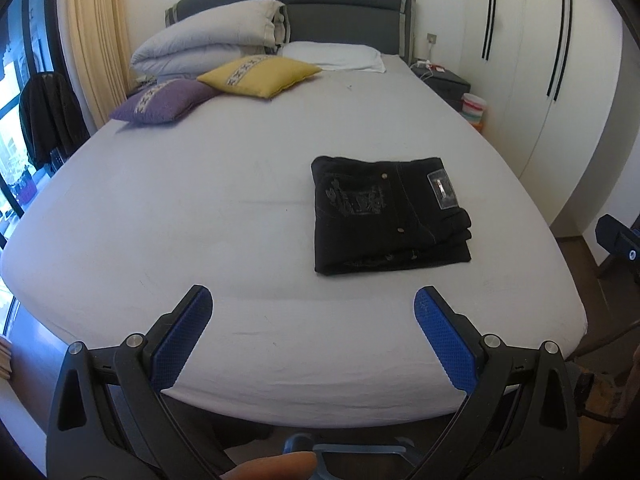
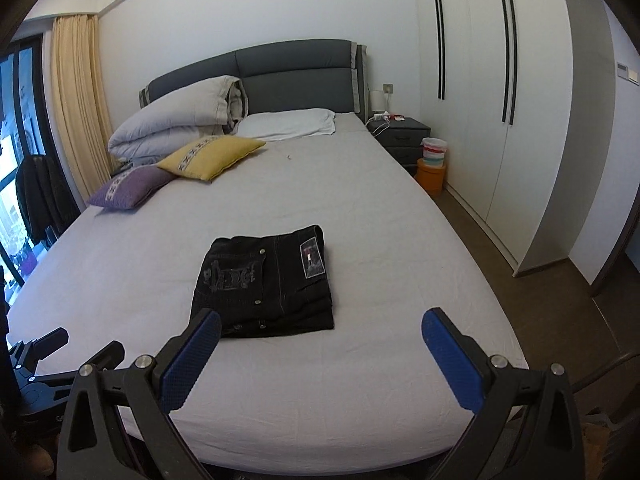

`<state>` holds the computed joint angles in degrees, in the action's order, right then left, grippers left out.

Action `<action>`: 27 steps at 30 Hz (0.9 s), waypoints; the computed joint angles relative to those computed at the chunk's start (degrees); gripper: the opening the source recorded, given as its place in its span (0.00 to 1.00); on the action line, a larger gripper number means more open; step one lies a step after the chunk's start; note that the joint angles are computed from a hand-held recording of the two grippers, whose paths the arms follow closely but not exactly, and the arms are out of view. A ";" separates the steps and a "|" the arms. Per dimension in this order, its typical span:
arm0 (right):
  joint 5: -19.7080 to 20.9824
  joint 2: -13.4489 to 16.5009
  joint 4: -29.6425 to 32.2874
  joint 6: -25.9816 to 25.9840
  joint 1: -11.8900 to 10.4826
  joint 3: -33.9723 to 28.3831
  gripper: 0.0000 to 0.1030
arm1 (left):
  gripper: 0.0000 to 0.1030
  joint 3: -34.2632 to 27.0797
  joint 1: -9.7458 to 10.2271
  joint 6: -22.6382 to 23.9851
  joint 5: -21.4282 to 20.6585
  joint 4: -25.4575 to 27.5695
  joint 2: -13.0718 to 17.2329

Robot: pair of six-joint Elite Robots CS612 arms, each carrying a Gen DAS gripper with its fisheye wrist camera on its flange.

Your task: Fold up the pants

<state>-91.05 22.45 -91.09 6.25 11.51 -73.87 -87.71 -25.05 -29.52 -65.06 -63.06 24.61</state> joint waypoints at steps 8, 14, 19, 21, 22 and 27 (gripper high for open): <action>0.49 -0.08 1.85 -1.23 0.52 0.37 1.00 | 1.00 0.64 0.48 -0.26 -1.19 -0.25 0.16; 0.96 -0.12 2.58 -2.00 0.68 0.56 1.00 | 1.00 0.77 0.57 -0.26 -1.58 -0.26 0.22; 1.15 -0.09 2.84 -2.06 0.67 0.48 1.00 | 1.00 0.79 0.59 0.00 -1.91 -0.34 0.38; 1.11 -0.10 2.89 -2.02 0.68 0.48 1.00 | 1.00 0.79 0.58 0.13 -2.06 -0.37 0.43; 1.13 -0.09 2.97 -1.97 0.67 0.44 1.00 | 1.00 0.80 0.56 0.24 -2.05 -0.42 0.44; 1.16 0.04 3.31 -1.79 0.71 0.11 1.00 | 1.00 0.89 0.59 0.52 -2.41 -0.69 0.46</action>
